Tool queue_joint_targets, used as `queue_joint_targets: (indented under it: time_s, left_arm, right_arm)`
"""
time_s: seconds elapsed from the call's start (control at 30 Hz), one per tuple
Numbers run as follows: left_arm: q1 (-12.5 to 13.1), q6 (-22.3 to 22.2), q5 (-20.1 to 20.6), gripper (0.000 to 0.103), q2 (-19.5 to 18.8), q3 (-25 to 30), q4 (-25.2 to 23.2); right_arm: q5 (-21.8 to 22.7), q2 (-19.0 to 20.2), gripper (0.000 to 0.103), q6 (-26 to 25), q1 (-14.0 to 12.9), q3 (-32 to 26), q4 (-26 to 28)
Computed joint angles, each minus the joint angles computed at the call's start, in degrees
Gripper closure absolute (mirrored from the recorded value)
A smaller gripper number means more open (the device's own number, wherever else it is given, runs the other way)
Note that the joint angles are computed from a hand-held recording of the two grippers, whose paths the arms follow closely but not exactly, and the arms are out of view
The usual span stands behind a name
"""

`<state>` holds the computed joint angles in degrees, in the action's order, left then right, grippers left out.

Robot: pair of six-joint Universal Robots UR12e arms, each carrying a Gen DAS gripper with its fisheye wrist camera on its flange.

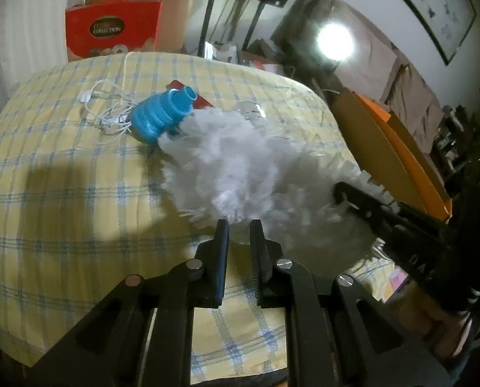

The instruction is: Organize objects

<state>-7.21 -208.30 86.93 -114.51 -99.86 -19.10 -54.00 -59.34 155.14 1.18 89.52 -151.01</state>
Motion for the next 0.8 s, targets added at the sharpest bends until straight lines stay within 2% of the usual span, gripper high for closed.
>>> queue_joint_targets:
  time_s: [0.1,0.17,0.2,0.23,0.3,0.33,0.37,0.4,0.43,0.47,0.53,0.57,0.63,0.7,0.8]
  left_arm:
    - [0.55,-1.22,1.18,0.09,0.31,-0.54,1.68]
    - [0.95,-0.94,2.42,0.08,0.43,-0.95,3.44]
    - [1.27,-0.05,1.87,0.071,0.37,-1.07,4.09]
    - [1.64,0.77,1.43,0.067,0.29,-1.05,4.18]
    - [2.01,1.34,0.74,0.066,0.15,-0.99,4.41]
    - [2.13,1.55,0.63,0.062,0.08,-0.99,4.81]
    - [2.16,1.72,1.02,0.058,-0.02,-0.9,5.11]
    - [2.15,1.79,1.34,0.05,-0.06,-0.92,5.43]
    - [2.1,2.0,1.89,0.043,-0.09,-1.0,6.38]
    - [2.12,2.22,2.15,0.039,-0.08,-1.09,7.14]
    - [2.18,3.47,1.88,0.017,-0.41,-0.82,8.52]
    - [2.34,4.92,0.29,0.014,-0.81,-0.17,8.25]
    - [2.74,7.48,-1.95,0.013,-1.48,0.9,7.32]
    - [2.44,8.58,-1.03,0.013,-2.44,2.6,5.71]
    - [1.87,8.33,0.89,0.015,-3.73,4.3,4.67]
  right_arm:
    - [0.28,-0.07,0.095,-0.51,-0.04,-0.37,1.39]
    - [0.65,-0.29,0.095,-1.39,0.01,-0.37,2.25]
    - [0.7,-0.42,0.095,-1.94,0.14,-0.39,2.94]
    - [0.82,-0.5,0.094,-2.44,0.13,-0.36,3.5]
    - [0.82,-0.63,0.087,-3.12,0.34,-0.45,5.05]
    - [0.98,-0.6,0.08,-2.56,0.33,-0.45,5.09]
    - [1.06,-0.58,0.067,-2.26,0.28,-0.44,5.17]
    - [1.27,-0.58,0.059,-2.54,0.19,-0.72,6.17]
    - [1.65,-0.57,0.045,-2.96,0.01,-1.16,7.55]
    - [2.17,-0.56,0.04,-3.27,-0.28,-1.65,8.8]
    - [2.3,-0.62,0.039,-2.13,-0.9,-1.88,7.76]
    - [1.56,-0.65,0.036,-1.04,-1.16,-1.84,6.25]
    - [0.21,-0.63,0.032,0.91,-1.46,-1.75,3.99]
    - [0.4,-0.44,0.03,1.24,-1.65,-2.09,4.69]
    - [0.81,-0.33,0.03,-0.92,-1.62,-2.68,6.84]
